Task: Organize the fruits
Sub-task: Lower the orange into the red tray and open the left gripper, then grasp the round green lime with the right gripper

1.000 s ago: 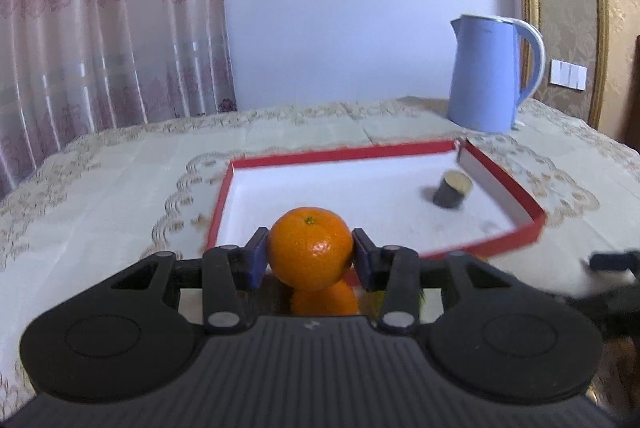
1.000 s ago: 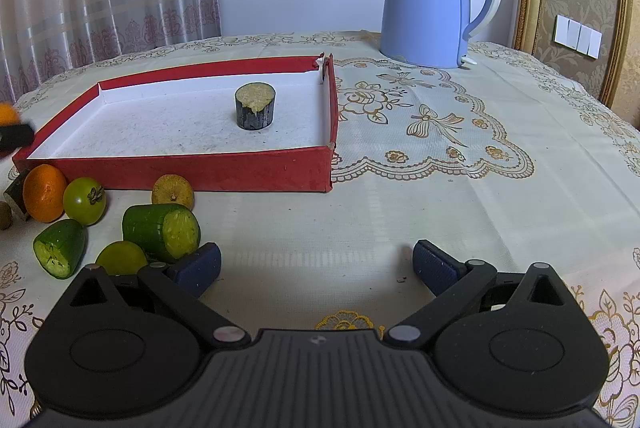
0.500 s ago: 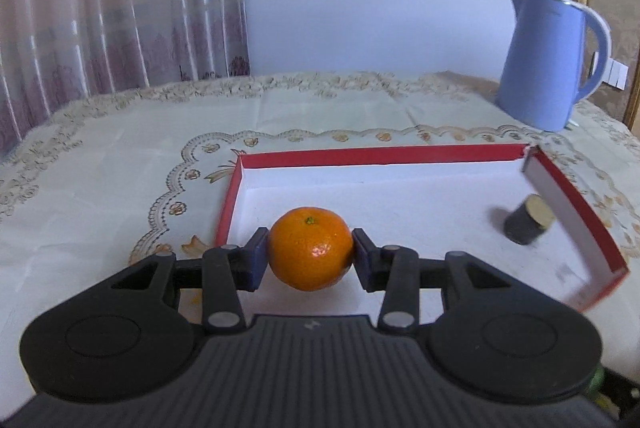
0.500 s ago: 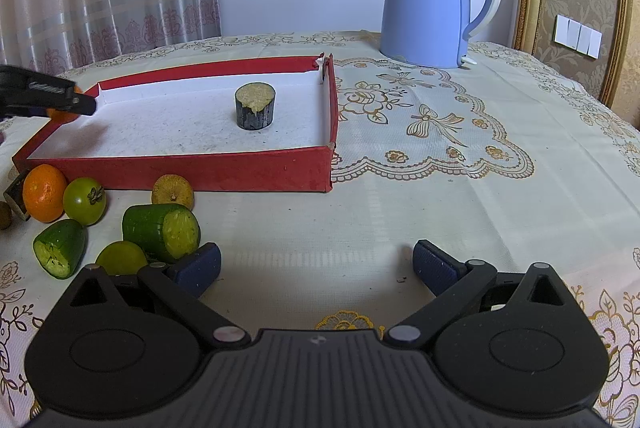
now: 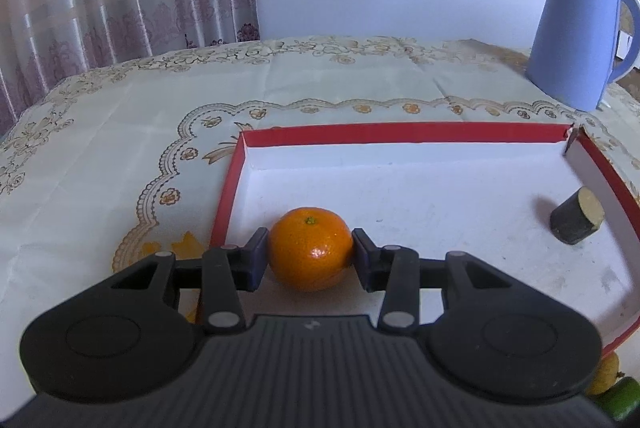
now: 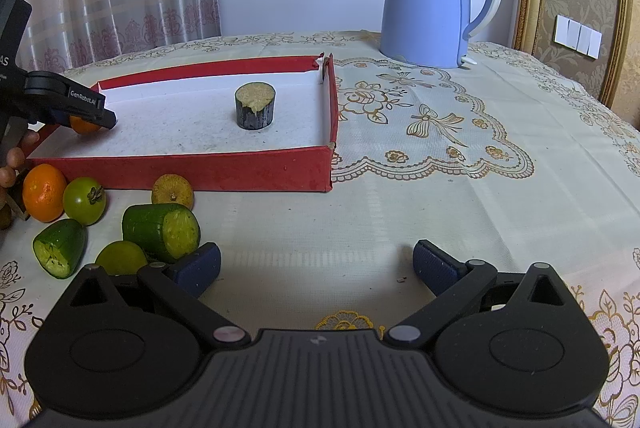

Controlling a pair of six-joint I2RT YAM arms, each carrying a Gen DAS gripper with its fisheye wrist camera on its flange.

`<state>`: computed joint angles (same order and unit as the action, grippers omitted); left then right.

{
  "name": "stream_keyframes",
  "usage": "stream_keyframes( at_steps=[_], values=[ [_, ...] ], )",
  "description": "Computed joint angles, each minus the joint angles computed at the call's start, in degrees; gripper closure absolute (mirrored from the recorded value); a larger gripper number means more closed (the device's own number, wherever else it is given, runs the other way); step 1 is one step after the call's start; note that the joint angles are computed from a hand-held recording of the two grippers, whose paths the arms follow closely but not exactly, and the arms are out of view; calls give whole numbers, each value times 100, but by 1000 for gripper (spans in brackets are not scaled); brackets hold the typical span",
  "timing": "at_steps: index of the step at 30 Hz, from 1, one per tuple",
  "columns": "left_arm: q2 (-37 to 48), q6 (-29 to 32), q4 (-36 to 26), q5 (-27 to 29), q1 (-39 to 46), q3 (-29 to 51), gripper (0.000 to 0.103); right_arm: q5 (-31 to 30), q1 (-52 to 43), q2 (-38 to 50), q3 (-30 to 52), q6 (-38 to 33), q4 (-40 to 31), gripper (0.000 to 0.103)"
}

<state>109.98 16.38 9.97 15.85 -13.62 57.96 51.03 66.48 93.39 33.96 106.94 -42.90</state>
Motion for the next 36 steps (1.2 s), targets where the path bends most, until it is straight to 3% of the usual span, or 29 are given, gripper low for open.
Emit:
stream_keyframes(
  at_steps=[2,4,5,10,13,16,20,24,36],
  values=[
    [-31,-19,115,-48,-1,-82,49,0,1,-2,-1,1,-2,0],
    [-101,6,155,180,48,-158,27,0,1,-5,-2,2,-4,0],
    [-196,-52,371,204,62,-327,21,0,1,-5,-2,2,-4,0],
    [-754,-71,1806,28,115,-1398,8,0,1,-5,-2,1,-3,0],
    [-1165,-81,2470,172,380,-2075,6,0,2,-4,-2,2,-3,0],
    [-1608,-92,2730,700,921,-2672,5,0,-1,1,0,-2,3,0],
    [-2116,214,2644,1626,1814,-3297,1,1,0,-4,-3,0,-1,0],
    [-2300,842,2740,2018,2349,-3760,0,2,-2,-3,-4,-4,4,0],
    [-2004,1510,2216,2028,2479,-3772,0,11,-17,-6,-3,-29,22,0]
  ],
)
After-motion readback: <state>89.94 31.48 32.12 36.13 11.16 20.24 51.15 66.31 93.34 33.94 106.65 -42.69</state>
